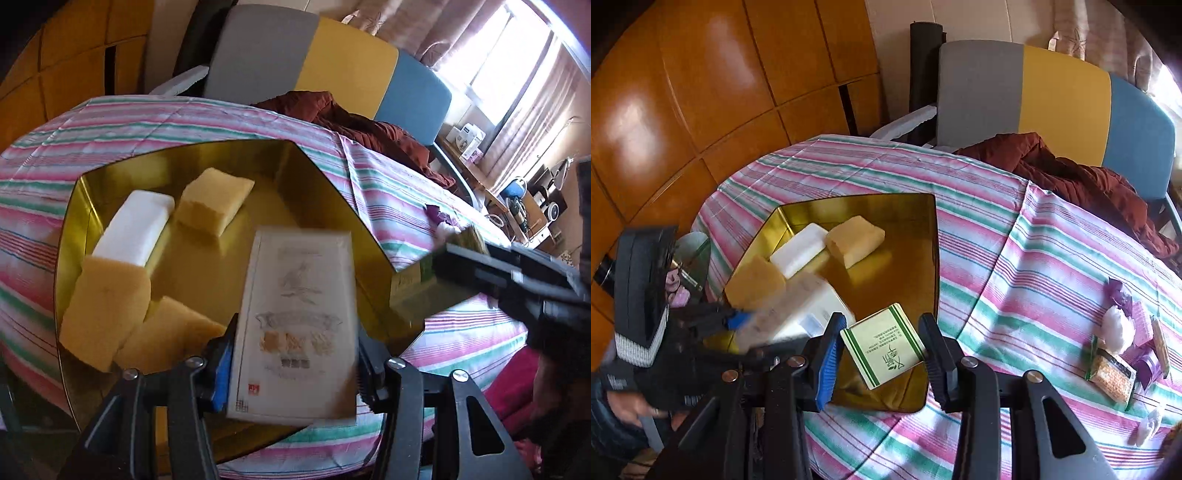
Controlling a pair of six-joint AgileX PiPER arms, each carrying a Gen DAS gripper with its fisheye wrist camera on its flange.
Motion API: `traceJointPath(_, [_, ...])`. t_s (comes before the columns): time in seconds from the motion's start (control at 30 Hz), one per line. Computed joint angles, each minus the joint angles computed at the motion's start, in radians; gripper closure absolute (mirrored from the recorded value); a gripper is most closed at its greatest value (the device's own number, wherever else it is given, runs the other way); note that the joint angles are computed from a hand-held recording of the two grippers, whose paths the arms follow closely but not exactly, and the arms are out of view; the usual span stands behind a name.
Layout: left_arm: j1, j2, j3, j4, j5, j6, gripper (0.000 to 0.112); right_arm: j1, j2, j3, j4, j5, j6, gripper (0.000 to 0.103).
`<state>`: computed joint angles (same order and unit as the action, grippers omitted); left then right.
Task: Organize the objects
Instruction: 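Carry the tea box and green box into the gold tray and release them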
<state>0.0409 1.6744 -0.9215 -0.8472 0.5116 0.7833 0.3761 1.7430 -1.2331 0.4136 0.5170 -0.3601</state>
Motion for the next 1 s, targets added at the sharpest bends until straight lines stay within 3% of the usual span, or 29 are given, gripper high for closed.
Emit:
traceJointPath(0.03, [0.003, -0.003, 0.009, -0.013, -0.008, 0.01, 0.042, 0.006, 0.012, -0.019, -0.017, 0.002, 0.025, 0.06])
traceJointPath(0.1, [0.015, -0.016, 0.032, -0.075, -0.02, 0.058, 0.032, 0.014, 0.043, -0.067, -0.027, 0.012, 0.05, 0.044])
traceJointPath(0.17, [0.024, -0.015, 0.034, -0.112, -0.005, 0.095, 0.032, 0.015, 0.069, -0.109, -0.033, 0.011, 0.083, 0.036])
traceJointPath(0.3, [0.006, -0.017, 0.049, -0.107, -0.017, 0.125, 0.037, 0.01, 0.091, -0.137, -0.048, 0.004, 0.143, 0.03])
traceJointPath(0.6, [0.059, -0.052, 0.056, -0.216, -0.002, 0.18, 0.035, -0.012, 0.068, -0.024, -0.06, -0.002, 0.152, 0.029])
traceJointPath(0.7, [0.046, -0.064, 0.043, -0.164, -0.051, 0.091, 0.028, -0.01, 0.05, 0.013, -0.091, -0.025, 0.179, 0.028])
traceJointPath(1.0, [-0.025, -0.1, 0.051, -0.03, -0.135, -0.047, 0.027, -0.009, 0.008, 0.08, -0.167, -0.075, 0.237, 0.024])
